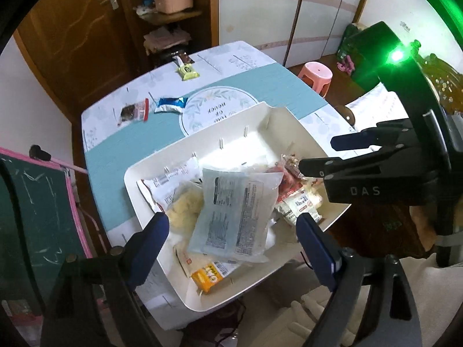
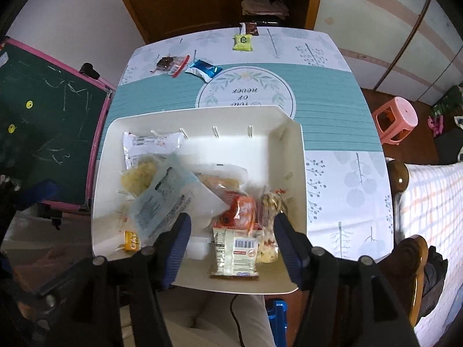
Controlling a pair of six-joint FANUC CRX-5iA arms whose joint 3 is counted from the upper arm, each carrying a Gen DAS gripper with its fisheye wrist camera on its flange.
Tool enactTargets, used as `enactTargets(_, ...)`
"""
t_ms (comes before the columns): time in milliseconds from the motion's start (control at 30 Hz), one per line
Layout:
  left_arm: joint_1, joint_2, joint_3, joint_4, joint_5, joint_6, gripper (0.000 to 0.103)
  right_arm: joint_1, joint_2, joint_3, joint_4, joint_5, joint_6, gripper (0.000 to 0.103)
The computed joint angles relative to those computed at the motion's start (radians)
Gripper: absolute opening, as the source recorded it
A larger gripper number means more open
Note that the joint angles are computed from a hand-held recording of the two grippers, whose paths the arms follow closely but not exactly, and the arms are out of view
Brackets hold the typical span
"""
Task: Organize snacks
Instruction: 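Open the left tool over the tray while the right tool releases the orange snack, then withdraw both open tools from the tray toward the remaining snacks on the table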
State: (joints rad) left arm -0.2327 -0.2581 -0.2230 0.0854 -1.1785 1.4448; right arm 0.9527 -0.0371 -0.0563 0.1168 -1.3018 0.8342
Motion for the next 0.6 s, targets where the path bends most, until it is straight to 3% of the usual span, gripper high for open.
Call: enactTargets(600, -0.002, 0.021, 0.025, -0.035, -0.01, 0.039, 0.089, 0.012, 0.018, 0.024, 0.006, -0.028, 0.03, 0.06)
